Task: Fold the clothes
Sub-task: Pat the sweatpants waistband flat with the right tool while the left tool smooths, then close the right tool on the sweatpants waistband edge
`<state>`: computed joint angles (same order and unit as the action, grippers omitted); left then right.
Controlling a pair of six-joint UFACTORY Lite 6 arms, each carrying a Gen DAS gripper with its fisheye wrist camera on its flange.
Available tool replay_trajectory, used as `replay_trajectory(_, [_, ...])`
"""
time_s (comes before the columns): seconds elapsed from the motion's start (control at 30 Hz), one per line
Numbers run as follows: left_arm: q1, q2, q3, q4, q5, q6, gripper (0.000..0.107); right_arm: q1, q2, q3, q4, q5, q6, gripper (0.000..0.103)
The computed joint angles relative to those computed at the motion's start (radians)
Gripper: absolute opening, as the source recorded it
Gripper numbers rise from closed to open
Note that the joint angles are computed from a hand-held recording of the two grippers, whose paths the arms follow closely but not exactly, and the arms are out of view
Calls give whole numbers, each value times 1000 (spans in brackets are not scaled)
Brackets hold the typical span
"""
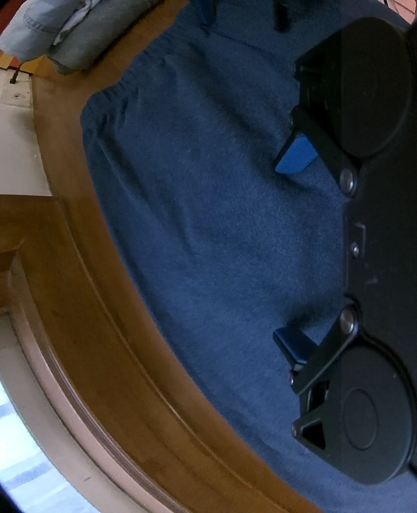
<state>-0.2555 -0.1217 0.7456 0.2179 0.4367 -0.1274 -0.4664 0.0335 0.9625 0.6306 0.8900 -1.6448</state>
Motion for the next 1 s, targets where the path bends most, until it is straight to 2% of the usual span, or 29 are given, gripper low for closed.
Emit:
replay_trajectory(0.1, [25,-6,7,-49,-3,63,99,28,3,58,76,23,26,74])
replay_trajectory(0.17, [33,-16,8,-54,-14,93,99,83,33,90,171,-41,23,76])
replay_trajectory(0.23, [37,-13,12,-34,-23,92,99,142,106,133,265,-122,31,76])
replay_trajectory(0.33, [56,14,32,-86,-17,154,99,183,274,252,364,-140,74,76])
replay_trajectory(0.47, [84,57,47,-174,-31,250,100,223,393,335,363,-200,85,75])
replay_trajectory(0.6, [152,49,64,-273,-6,388,99,223,401,348,330,-203,68,75])
replay_trajectory(0.67, [173,33,69,-276,-14,411,99,235,390,369,255,-196,165,72])
replay_trajectory(0.77, [217,42,115,-333,5,481,99,220,354,384,305,-123,142,73])
replay_trajectory(0.9, [234,72,158,-502,58,632,99,248,431,497,266,-63,230,74])
replay_trajectory(1.0, [201,59,132,-520,50,659,99,261,491,548,247,-21,296,73])
